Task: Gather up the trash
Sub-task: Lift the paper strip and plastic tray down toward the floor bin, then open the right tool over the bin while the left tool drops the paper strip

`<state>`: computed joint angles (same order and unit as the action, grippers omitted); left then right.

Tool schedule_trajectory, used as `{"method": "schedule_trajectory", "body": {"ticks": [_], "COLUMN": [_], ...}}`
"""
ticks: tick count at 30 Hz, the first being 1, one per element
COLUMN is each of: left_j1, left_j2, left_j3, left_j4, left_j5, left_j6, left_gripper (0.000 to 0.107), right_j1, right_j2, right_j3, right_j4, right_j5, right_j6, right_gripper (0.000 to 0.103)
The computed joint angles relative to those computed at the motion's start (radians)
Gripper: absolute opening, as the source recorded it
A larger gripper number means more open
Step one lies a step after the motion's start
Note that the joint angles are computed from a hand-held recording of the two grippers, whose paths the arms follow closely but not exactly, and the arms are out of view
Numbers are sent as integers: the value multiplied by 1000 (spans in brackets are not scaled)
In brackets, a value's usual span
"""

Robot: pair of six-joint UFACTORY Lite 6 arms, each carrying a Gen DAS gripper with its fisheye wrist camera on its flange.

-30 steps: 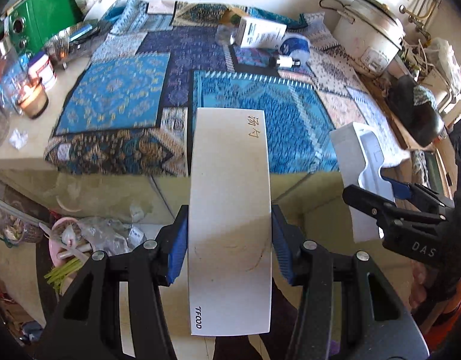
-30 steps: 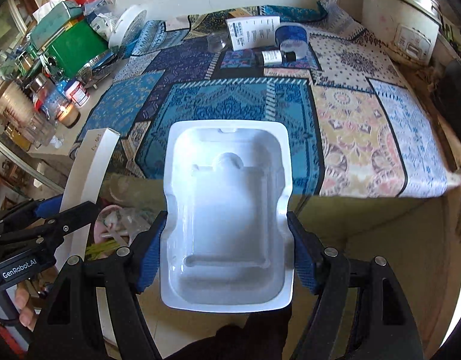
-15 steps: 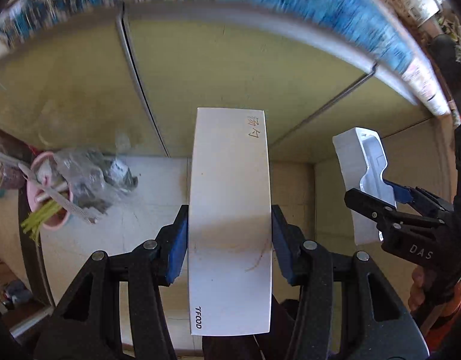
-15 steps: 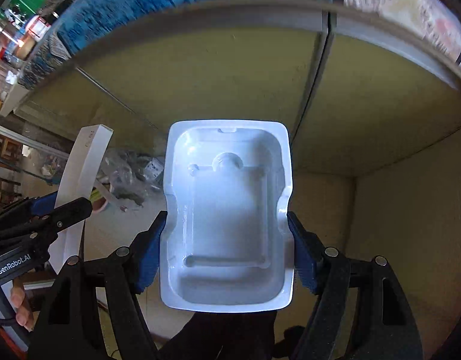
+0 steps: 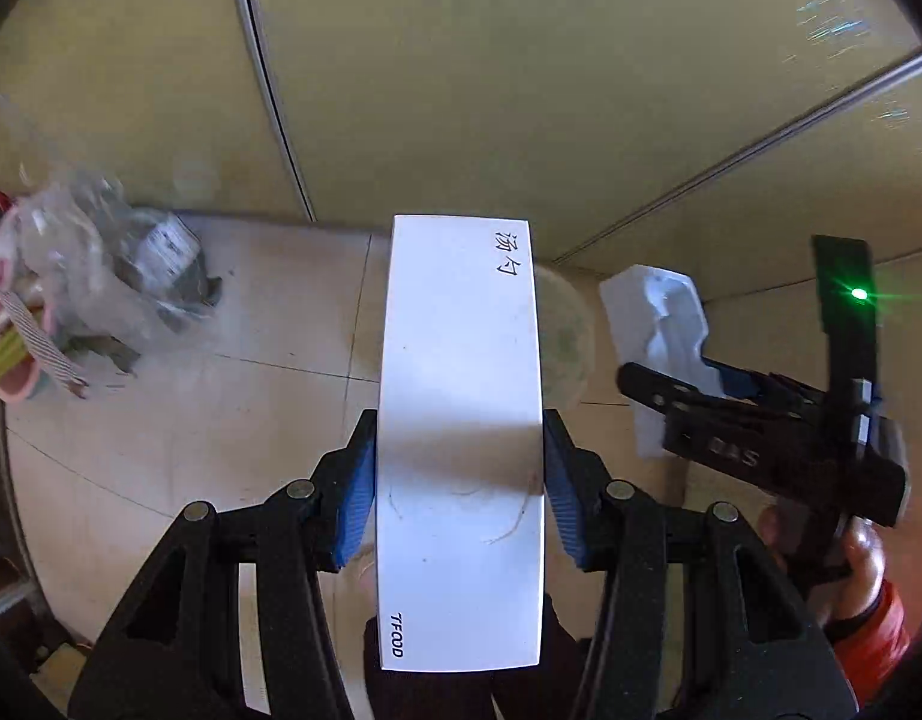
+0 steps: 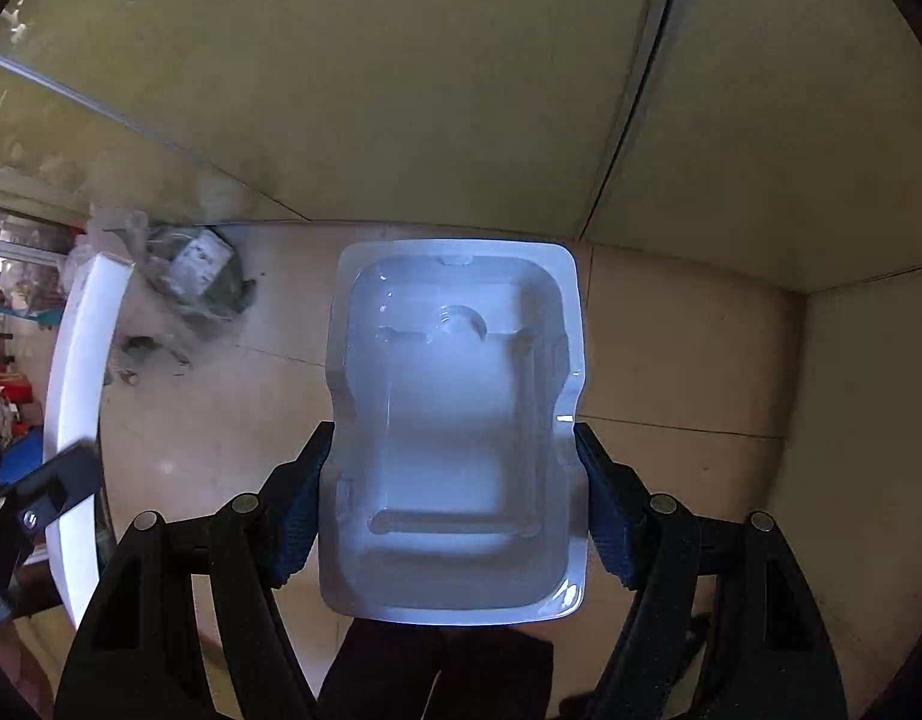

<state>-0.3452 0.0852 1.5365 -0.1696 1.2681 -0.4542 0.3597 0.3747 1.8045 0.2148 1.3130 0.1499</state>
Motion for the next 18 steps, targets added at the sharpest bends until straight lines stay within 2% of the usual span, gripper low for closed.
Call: {"method": "schedule_trajectory", "body": {"ticks": [4, 8, 13, 18], "left_j1": [-20, -17, -37, -64], "left_j2": [-19, 3, 54, 87], "left_j3": [-239, -371, -428, -436], "left_j4": [-7, -47, -85, -113], "left_j5": [-209, -347, -438, -480], "left_j6": [10, 47, 82, 95], "left_gripper": [50, 50, 50, 50], "right_j1": [-24, -30, -13, -28], "right_j2": [32, 103, 119, 85], "right_j3": [-224, -298, -322, -342], "right_j4": [44, 86, 72, 59], "right_j5": [-219, -333, -372, -370], "right_j6": [-66, -105, -110, -150], "right_gripper": [73, 73, 73, 73]}}
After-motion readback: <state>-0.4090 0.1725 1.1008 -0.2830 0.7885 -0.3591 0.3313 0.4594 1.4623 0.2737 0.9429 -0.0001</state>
